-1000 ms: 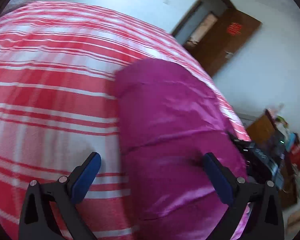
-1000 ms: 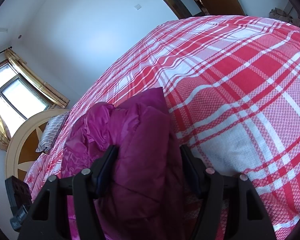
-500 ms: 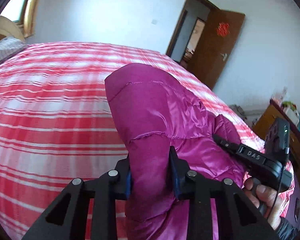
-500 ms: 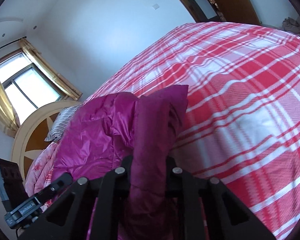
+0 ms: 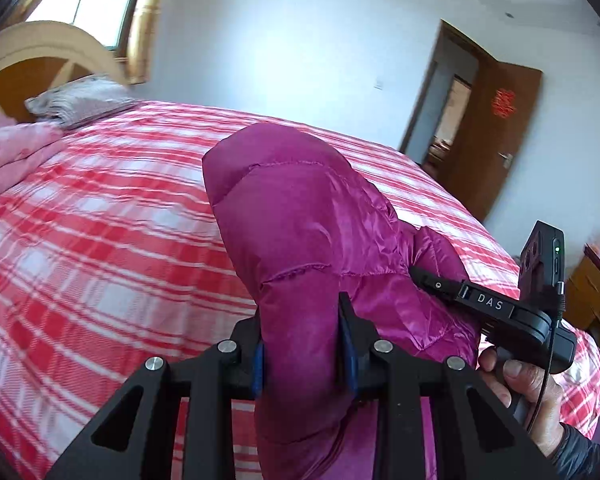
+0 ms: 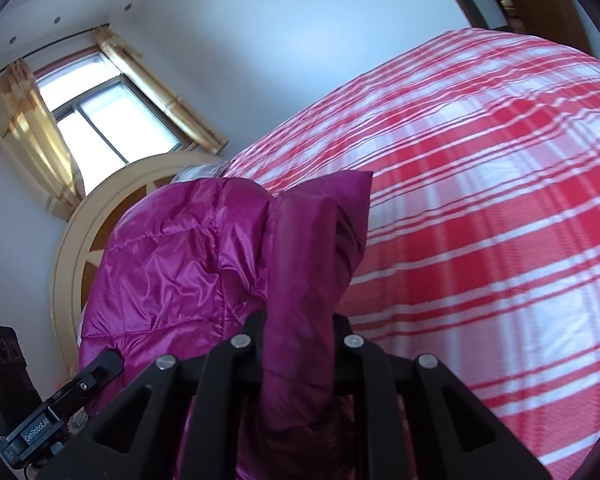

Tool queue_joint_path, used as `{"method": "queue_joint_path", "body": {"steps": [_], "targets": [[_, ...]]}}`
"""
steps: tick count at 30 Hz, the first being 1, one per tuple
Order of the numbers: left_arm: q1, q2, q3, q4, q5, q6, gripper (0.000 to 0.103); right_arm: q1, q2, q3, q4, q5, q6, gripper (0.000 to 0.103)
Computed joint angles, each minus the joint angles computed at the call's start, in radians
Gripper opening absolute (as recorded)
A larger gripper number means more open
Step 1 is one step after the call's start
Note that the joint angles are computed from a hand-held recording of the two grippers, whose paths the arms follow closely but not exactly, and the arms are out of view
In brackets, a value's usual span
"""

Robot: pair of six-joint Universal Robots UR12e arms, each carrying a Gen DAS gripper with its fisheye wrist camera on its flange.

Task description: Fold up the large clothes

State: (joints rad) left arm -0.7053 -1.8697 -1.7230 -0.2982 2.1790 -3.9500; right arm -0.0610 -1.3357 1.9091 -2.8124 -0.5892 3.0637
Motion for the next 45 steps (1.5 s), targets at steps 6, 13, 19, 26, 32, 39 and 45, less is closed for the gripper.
{"method": "queue_joint_path", "body": {"steps": [6, 13, 19, 26, 32, 39, 45], "targets": [[0.009, 0.061, -0.076, -0.035, 0.061, -0.068, 0.031, 0.073, 0.007, -0.031, 0.065, 0.003, -0.055, 0.017], [0.02, 0.115, -0.148, -0.097, 0.081, -0.169, 0.031, 0.139, 0.017, -0.057, 0.16, 0.003, -0.13, 0.017], [0.043, 0.132, -0.203, -0.111, 0.047, -0.243, 0.037, 0.173, 0.023, -0.07, 0.273, -0.039, -0.219, 0.017], [0.031, 0.131, -0.22, -0.132, 0.055, -0.309, 0.053, 0.186, 0.027, -0.079, 0.319, -0.1, -0.263, 0.022], [0.013, 0.15, -0.211, -0.192, 0.081, -0.321, 0.056, 0.178, 0.016, -0.071, 0.286, -0.125, -0.214, 0.046], [-0.04, 0.17, -0.188, -0.223, 0.195, -0.292, 0.075, 0.152, -0.038, -0.015, 0.157, -0.151, -0.167, 0.066], [-0.078, 0.183, -0.17, -0.193, 0.281, -0.255, 0.078, 0.123, -0.12, 0.054, 0.015, -0.15, -0.137, 0.076]]}}
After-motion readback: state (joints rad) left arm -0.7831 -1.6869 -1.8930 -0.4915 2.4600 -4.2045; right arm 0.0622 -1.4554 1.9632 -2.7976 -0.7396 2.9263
